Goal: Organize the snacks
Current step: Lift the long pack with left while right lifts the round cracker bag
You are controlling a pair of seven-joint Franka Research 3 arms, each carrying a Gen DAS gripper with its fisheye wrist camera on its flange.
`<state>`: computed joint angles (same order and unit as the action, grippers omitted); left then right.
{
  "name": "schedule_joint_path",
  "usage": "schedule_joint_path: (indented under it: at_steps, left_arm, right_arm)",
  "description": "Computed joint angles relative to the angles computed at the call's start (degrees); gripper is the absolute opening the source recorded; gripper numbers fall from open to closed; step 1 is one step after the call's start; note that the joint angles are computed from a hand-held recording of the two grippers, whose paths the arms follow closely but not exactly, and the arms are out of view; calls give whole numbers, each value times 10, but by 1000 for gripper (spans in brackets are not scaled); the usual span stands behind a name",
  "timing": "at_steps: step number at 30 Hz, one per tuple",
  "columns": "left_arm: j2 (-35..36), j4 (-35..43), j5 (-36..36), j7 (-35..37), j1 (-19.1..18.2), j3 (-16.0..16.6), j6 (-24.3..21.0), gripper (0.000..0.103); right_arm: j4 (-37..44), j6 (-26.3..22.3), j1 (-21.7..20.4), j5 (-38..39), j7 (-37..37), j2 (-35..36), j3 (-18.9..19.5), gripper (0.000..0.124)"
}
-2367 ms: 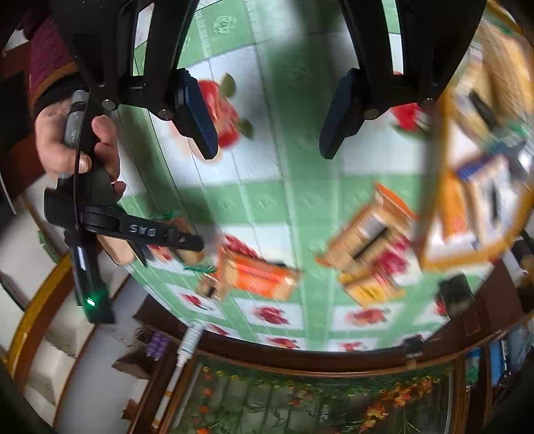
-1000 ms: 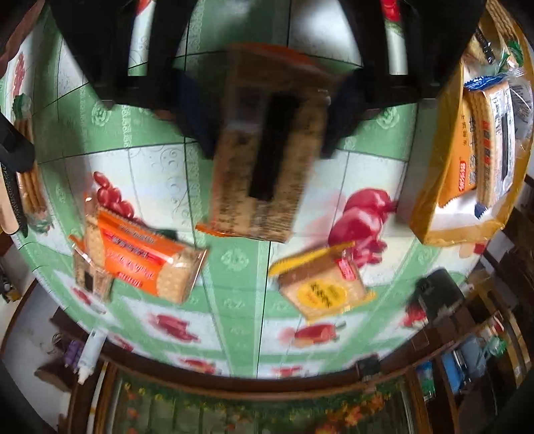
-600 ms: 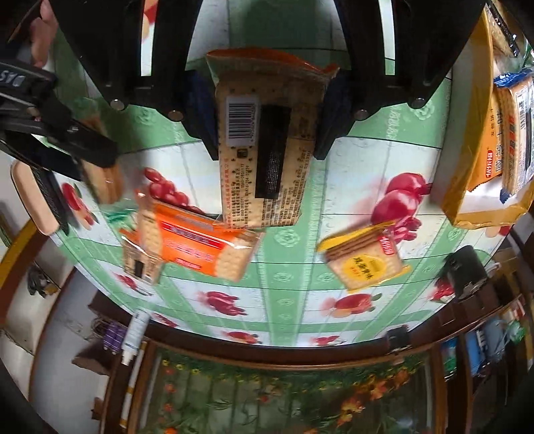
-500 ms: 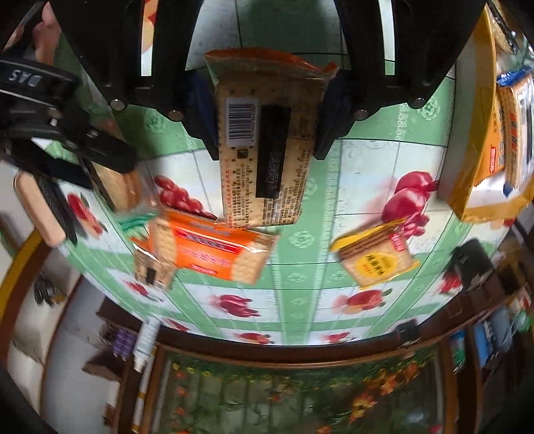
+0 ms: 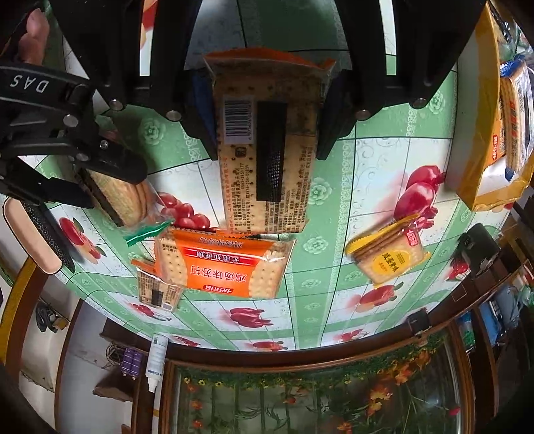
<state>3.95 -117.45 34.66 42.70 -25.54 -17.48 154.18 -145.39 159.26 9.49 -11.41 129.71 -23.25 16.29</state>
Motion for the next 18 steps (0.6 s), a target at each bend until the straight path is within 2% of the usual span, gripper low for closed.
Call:
schedule_joint_path:
  at_steps: [8, 13, 18]
  left_arm:
    - [-2, -4, 7, -9, 0, 1, 9, 52]
    - [-12, -10, 33, -30, 0, 1, 19, 53]
    - [-28, -23, 53, -57, 7, 2, 44, 53]
  right_arm:
    - [-4, 4, -11, -20, 20, -7, 9, 80]
    - [-18, 26, -8, 1, 17, -24, -1, 80]
    - [-24, 35, -16, 16, 17, -34, 6, 80]
